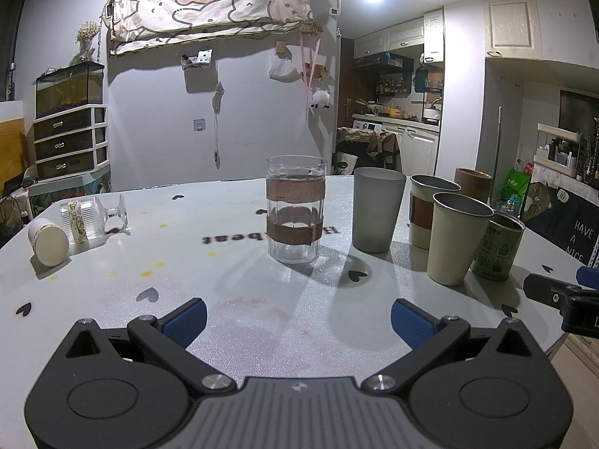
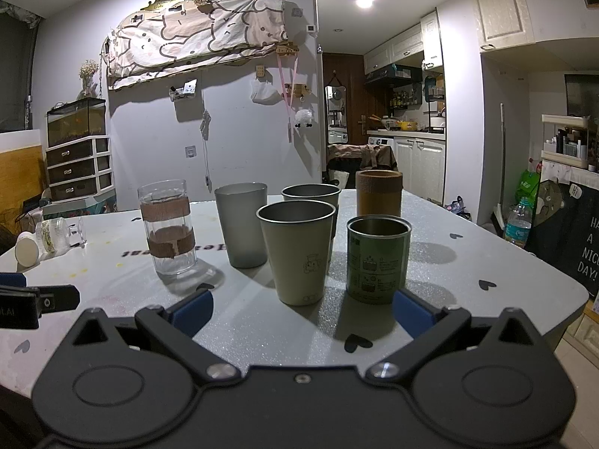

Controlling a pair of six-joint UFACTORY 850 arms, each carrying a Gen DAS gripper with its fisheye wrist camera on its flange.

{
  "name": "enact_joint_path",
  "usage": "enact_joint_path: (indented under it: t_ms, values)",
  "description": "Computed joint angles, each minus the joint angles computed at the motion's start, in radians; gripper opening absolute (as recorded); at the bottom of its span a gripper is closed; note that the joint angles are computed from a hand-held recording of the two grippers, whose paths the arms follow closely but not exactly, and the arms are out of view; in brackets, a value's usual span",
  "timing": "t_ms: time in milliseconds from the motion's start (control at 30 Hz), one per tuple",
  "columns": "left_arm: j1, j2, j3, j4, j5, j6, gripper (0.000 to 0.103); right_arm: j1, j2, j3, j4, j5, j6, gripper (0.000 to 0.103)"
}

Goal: Flip cup upright

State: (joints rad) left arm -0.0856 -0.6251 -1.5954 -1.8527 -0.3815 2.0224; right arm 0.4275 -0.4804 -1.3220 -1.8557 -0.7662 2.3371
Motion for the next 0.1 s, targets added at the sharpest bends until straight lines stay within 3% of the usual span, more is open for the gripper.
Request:
enact_joint_path:
  t_ms: [100]
  values:
    - [0.0, 0.0, 0.0, -0.002, 0.0, 0.004, 0.103, 0.006, -0.007, -0.012, 0.007, -0.004, -0.008, 0.103]
